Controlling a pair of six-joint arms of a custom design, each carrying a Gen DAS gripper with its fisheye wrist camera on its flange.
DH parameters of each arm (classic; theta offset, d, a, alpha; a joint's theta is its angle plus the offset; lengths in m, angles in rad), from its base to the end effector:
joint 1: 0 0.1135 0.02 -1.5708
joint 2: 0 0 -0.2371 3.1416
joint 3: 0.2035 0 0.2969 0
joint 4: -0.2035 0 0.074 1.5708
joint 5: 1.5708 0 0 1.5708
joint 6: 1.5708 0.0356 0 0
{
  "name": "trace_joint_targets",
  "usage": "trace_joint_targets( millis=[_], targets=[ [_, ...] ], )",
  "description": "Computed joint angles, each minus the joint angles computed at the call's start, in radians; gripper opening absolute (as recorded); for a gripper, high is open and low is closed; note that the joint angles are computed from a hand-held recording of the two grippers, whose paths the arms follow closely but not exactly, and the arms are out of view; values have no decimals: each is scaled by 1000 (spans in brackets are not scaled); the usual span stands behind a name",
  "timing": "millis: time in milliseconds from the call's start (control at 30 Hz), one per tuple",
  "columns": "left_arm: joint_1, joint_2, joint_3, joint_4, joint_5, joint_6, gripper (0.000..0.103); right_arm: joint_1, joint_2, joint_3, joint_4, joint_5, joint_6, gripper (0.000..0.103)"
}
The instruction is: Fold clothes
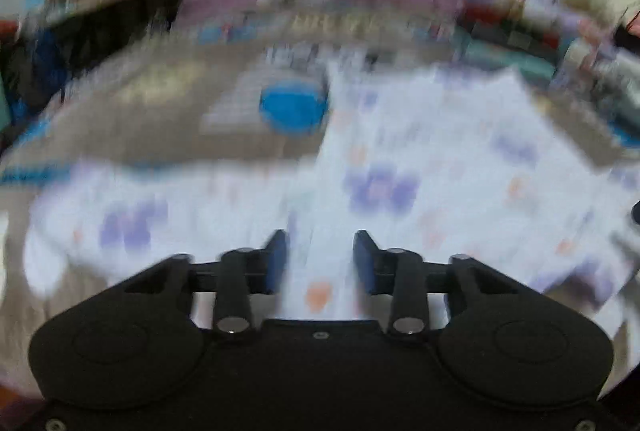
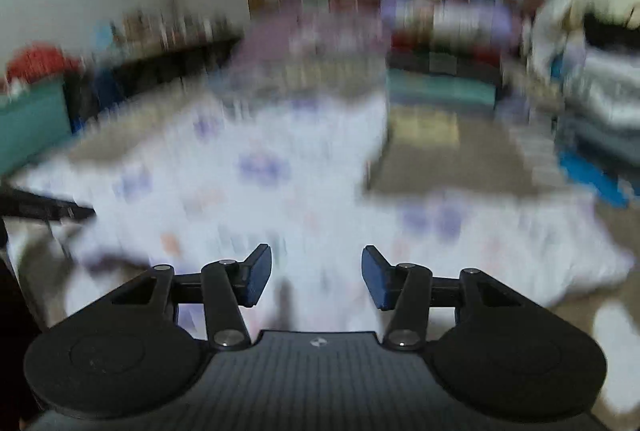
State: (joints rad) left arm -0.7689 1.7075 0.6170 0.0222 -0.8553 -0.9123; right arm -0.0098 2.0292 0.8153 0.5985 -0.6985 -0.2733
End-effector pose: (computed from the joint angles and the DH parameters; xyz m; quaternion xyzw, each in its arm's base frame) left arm 0.2248 -0.1801 0.0329 -0.1660 0.8717 0.0994 0.4502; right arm 0.3656 0.0193 0.0162 -0.2656 0.8065 0.2399 0.4705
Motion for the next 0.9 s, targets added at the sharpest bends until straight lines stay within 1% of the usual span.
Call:
trace_joint_targets(
  millis=[100,167,200,267,333,367,400,467,500,533,567,633,667,733,800,833,900],
  targets=[
    [29,12,31,70,28,133,33,3,15,-5,74,-35,4,51],
    [68,47,71,107,75,215,29,18,34,4,76,-40,-29,51],
    [93,71,99,125,98,268,29,28,45,8,77,-40,-47,51],
    [140,119,163,143,142,364,24,38,58,9,75,-45,-87,51],
    [180,150,214,143,195,408,23,54,70,29,44,-50,-113,51],
    [213,163,236,148,243,427,22,58,79,38,27,-55,-122,51],
    [254,194,279,123,289,431,22,62,85,40,10,-57,-137,51],
    [343,278,388,13,344,370,17,73,102,60,-51,-47,-179,52],
    [396,292,399,8,410,315,16,81,113,77,-88,-33,-197,52],
    [443,280,379,35,480,266,13,83,119,86,-104,-32,-202,53],
    [464,254,360,49,504,252,12,80,123,96,-119,-42,-199,53],
    [465,208,345,70,469,305,11,69,128,108,-140,-69,-189,53],
    [470,194,346,82,467,326,11,62,129,110,-148,-83,-182,53],
    [494,203,372,110,505,366,11,57,133,113,-143,-101,-167,53],
    [524,260,429,132,543,415,11,57,142,117,-110,-114,-142,53],
    [546,312,484,94,556,411,11,56,145,116,-93,-116,-131,53],
    [590,436,623,-34,565,377,10,56,155,128,-94,-113,-121,53]
  ],
)
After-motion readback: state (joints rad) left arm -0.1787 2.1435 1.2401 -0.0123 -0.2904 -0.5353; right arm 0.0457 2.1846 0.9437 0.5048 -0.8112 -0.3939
